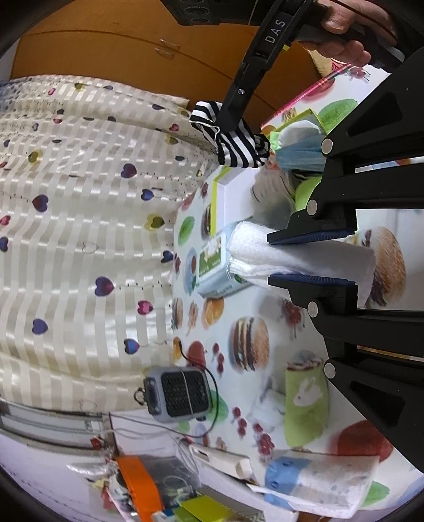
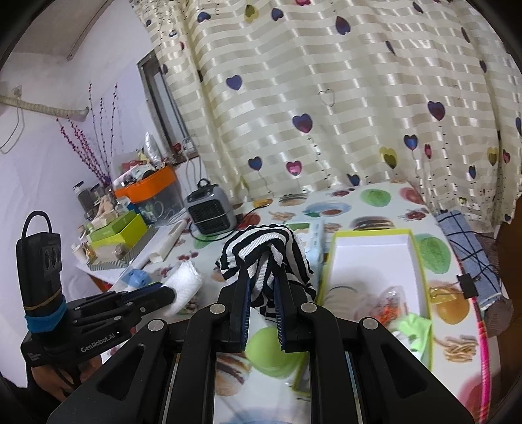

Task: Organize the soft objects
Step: 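Carry the white cloth and striped sock with both grippers over the white box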

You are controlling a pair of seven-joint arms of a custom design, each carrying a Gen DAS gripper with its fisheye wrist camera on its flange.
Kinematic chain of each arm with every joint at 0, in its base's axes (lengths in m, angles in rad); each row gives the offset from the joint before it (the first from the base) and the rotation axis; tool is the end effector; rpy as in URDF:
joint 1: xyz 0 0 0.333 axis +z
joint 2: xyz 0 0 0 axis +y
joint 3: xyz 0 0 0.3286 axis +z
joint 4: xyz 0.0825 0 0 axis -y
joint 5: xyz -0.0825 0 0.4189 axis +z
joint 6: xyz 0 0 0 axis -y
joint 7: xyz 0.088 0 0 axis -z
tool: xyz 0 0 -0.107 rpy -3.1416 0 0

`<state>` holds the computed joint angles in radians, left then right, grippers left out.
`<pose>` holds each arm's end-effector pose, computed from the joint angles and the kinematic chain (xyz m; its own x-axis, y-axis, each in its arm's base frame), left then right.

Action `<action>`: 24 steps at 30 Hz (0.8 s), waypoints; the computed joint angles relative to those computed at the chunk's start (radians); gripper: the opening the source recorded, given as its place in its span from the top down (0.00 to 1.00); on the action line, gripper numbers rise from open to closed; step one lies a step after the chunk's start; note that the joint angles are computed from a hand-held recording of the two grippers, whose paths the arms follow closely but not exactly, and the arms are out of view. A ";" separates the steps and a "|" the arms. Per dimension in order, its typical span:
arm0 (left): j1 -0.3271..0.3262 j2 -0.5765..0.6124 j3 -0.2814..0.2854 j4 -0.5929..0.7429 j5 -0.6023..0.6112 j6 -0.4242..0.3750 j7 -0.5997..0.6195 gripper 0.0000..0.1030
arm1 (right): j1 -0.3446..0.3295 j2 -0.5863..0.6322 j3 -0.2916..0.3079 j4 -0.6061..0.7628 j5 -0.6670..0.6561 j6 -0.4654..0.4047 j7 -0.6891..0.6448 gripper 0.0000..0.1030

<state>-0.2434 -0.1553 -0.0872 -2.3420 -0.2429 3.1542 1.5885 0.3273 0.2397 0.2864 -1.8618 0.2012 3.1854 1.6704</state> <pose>0.5331 -0.1621 0.5053 -0.1939 -0.9664 0.1689 -0.5922 -0.0220 -0.8055 0.5885 0.3696 0.5227 0.4147 -0.8509 -0.3225 -0.5602 0.0405 -0.8274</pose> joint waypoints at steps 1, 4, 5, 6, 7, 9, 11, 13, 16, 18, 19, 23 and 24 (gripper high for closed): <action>-0.011 0.009 0.005 0.012 -0.006 -0.001 0.009 0.84 | 0.005 -0.001 -0.009 -0.001 -0.002 0.002 0.005 0.87; -0.040 0.032 0.019 0.043 -0.037 0.001 0.054 0.84 | 0.027 -0.004 -0.051 -0.006 -0.016 0.007 0.034 0.87; -0.047 0.043 0.020 0.056 -0.050 -0.001 0.070 0.84 | 0.037 -0.005 -0.069 -0.008 -0.023 0.009 0.048 0.87; -0.044 0.048 0.013 0.063 -0.056 -0.002 0.077 0.84 | 0.047 -0.006 -0.086 -0.008 -0.032 0.010 0.062 0.87; -0.049 0.059 0.013 0.076 -0.071 -0.005 0.095 0.84 | 0.050 -0.005 -0.096 -0.009 -0.038 0.011 0.071 0.87; -0.044 0.077 0.000 0.098 -0.092 -0.008 0.120 0.84 | 0.058 -0.004 -0.115 -0.009 -0.053 0.011 0.091 0.87; -0.042 0.098 -0.011 0.125 -0.133 -0.016 0.161 0.84 | 0.072 -0.003 -0.142 -0.009 -0.071 0.011 0.117 0.87; -0.033 0.119 -0.030 0.151 -0.169 -0.020 0.200 0.84 | 0.078 0.000 -0.160 -0.007 -0.086 0.009 0.138 0.87; -0.006 0.148 -0.066 0.185 -0.190 -0.030 0.228 0.84 | 0.085 0.009 -0.187 -0.002 -0.108 0.005 0.169 0.87; 0.012 0.168 -0.086 0.207 -0.181 -0.037 0.230 0.84 | 0.079 0.016 -0.191 0.002 -0.117 0.001 0.182 0.87; 0.021 0.177 -0.096 0.217 -0.172 -0.041 0.225 0.84 | 0.076 0.020 -0.194 0.006 -0.120 -0.002 0.189 0.87; 0.050 0.212 -0.128 0.255 -0.142 -0.054 0.212 0.84 | 0.062 0.046 -0.201 0.027 -0.130 -0.019 0.209 0.87; 0.055 0.224 -0.133 0.268 -0.130 -0.059 0.207 0.84 | 0.062 0.052 -0.206 0.033 -0.135 -0.024 0.214 0.87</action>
<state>-0.1886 0.0683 -0.2203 -2.0740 -0.3730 3.0953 1.7959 0.3896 0.2921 0.0802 -1.8284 0.0662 3.1611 1.8844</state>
